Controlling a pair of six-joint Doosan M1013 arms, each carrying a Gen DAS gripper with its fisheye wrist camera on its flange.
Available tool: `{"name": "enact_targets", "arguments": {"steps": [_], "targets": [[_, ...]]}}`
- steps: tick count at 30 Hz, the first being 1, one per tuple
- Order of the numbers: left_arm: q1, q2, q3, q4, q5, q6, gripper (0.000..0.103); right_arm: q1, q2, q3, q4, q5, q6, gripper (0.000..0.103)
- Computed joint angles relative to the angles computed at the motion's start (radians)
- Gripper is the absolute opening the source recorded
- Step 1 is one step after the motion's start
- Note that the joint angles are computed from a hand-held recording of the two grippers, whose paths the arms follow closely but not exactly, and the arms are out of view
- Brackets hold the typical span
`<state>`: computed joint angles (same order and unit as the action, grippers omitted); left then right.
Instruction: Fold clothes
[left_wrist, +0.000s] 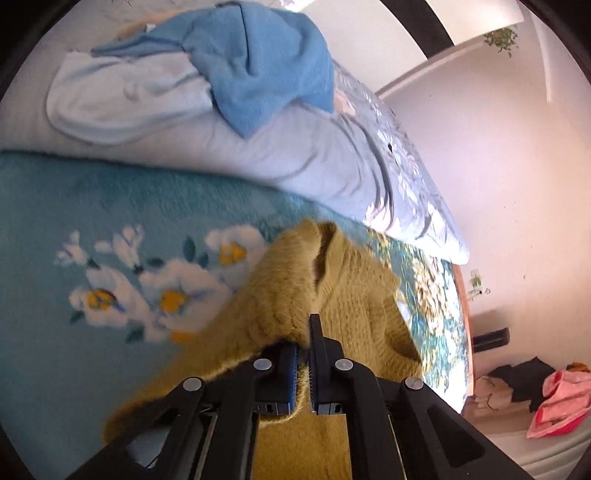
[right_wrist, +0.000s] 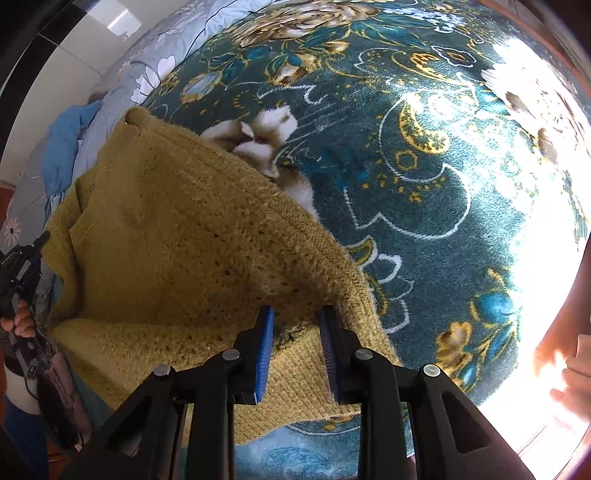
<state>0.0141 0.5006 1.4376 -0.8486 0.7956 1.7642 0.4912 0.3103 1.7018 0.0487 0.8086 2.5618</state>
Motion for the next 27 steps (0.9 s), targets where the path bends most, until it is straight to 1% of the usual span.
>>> {"name": "enact_targets", "arguments": {"steps": [3, 6, 9, 11, 14, 16, 19, 20, 21, 23, 24, 27], "targets": [[0.018, 0.022, -0.063, 0.089, -0.034, -0.078, 0.005, -0.005, 0.003, 0.001, 0.010, -0.008, -0.009, 0.026], [0.025, 0.062, -0.131, 0.187, -0.038, -0.166, 0.005, -0.011, 0.005, 0.007, 0.024, -0.020, -0.017, 0.026], [0.029, 0.092, -0.173, 0.254, -0.041, -0.258, 0.005, -0.019, 0.002, 0.015, 0.043, -0.033, -0.036, 0.026], [0.028, 0.124, -0.206, 0.328, -0.024, -0.353, 0.005, -0.022, 0.000, 0.019, 0.053, -0.043, -0.050, 0.026], [0.024, 0.156, -0.222, 0.395, 0.022, -0.466, 0.005, -0.028, -0.003, 0.014, 0.057, -0.056, -0.059, 0.026], [0.020, 0.158, -0.211, 0.388, 0.022, -0.467, 0.005, -0.030, -0.005, 0.006, 0.050, -0.070, -0.064, 0.026], [0.016, 0.153, -0.195, 0.377, 0.016, -0.434, 0.005, -0.041, 0.004, -0.032, 0.026, -0.132, -0.098, 0.026], [0.016, 0.151, -0.191, 0.375, 0.016, -0.427, 0.005, -0.052, 0.017, -0.054, 0.054, -0.157, -0.146, 0.026], [0.017, 0.150, -0.188, 0.369, 0.015, -0.425, 0.005, -0.068, 0.041, -0.089, 0.112, -0.175, -0.225, 0.026], [0.021, 0.148, -0.179, 0.343, 0.008, -0.420, 0.005, -0.095, 0.112, -0.186, 0.235, -0.187, -0.402, 0.026], [0.023, 0.147, -0.174, 0.326, 0.003, -0.417, 0.005, -0.101, 0.146, -0.230, 0.292, -0.185, -0.489, 0.026], [0.026, 0.131, -0.151, 0.278, -0.019, -0.400, 0.005, -0.104, 0.252, -0.375, 0.360, -0.139, -0.634, 0.027]]}}
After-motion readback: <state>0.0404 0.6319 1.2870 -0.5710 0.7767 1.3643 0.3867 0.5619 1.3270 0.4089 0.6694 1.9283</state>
